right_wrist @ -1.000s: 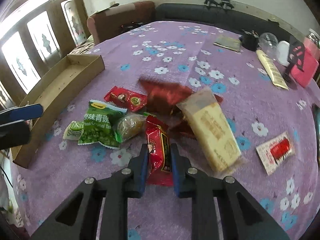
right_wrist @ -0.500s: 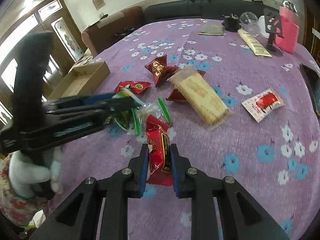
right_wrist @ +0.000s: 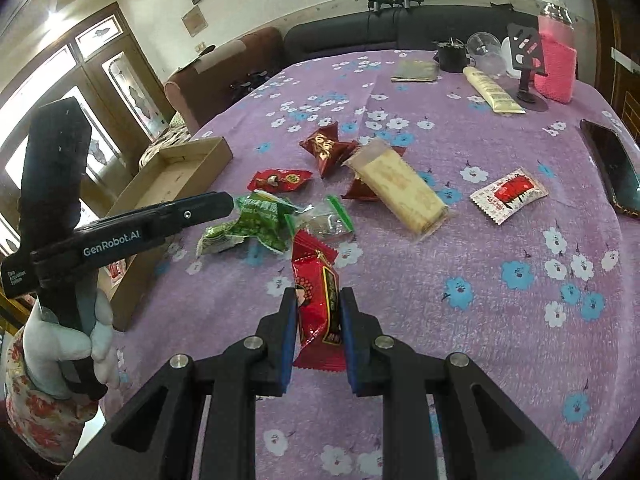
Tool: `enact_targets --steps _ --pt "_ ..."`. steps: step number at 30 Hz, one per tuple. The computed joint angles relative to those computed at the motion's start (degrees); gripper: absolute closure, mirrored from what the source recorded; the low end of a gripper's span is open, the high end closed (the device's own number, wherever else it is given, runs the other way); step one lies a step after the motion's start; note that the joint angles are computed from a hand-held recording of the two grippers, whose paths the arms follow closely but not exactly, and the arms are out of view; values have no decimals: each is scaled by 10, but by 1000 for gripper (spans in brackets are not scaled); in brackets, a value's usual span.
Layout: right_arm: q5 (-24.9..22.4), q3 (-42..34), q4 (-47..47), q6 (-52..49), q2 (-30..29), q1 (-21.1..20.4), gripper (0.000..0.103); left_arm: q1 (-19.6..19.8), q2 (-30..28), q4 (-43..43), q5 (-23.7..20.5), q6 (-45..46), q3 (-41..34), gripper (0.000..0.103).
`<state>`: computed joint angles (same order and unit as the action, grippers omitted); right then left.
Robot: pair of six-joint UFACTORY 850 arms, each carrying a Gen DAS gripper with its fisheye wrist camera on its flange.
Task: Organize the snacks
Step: 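Drop the red sausage stick and green pea bag into the cardboard tray with both grippers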
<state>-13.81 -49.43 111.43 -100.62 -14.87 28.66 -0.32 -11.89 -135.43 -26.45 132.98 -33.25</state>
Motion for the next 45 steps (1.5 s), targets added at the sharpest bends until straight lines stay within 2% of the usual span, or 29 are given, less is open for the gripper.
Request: enact_targets --steps 1,3,5,6,8,10,11,12,13,14,16,21,23,27,28,31,34,36,41,45 --pt "1 2 8 -7 2 2 84 2 -5 15 0 -14 -2 79" --pt "2 8 27 -21 7 4 84 -3 -7 -6 7 5 -2 50" --pt "0 12 37 -27 9 5 84 -17 -10 -66 15 58 -3 37" --pt "-3 14 39 -26 9 5 84 -21 -13 -83 16 72 -5 36" --pt "-4 17 43 -27 10 5 84 -35 -23 -123 21 110 -16 36" --pt "-5 19 39 -20 10 4 84 -57 -36 -203 34 200 -30 36" --pt "-6 20 39 -19 11 4 84 -66 -44 -234 44 239 -37 46" --pt "-7 20 39 -18 12 3 84 -80 -55 -282 61 294 -48 73" --pt "-7 21 41 -19 13 3 84 -86 -62 -310 72 326 -54 74" --pt "-6 22 44 -21 15 4 84 -89 -64 -322 65 343 -53 74" --pt "-7 24 47 -25 20 5 84 -83 -61 -284 64 303 -50 75" --pt "-11 23 54 -32 25 12 83 -39 -23 -119 20 125 -17 75" --pt "-19 15 37 -12 22 17 83 -5 8 -47 -11 53 6 75" --pt "-34 -12 -20 51 8 32 83 59 73 -1 -41 23 51 75" --pt "-38 -22 -33 66 3 38 83 88 91 18 -45 12 61 75" --pt "-55 -62 -82 119 -22 57 83 144 111 43 -46 -1 71 75" --pt "-63 -116 -131 172 -58 84 83 207 97 64 -37 -9 59 74" --pt "-66 -163 -178 224 -91 101 83 236 71 88 -30 -31 40 74" --pt "-67 -287 -333 397 -184 137 83 272 11 104 -6 -48 4 74" --pt "-73 -357 -442 512 -238 156 83 294 -12 125 -14 -67 -9 74"
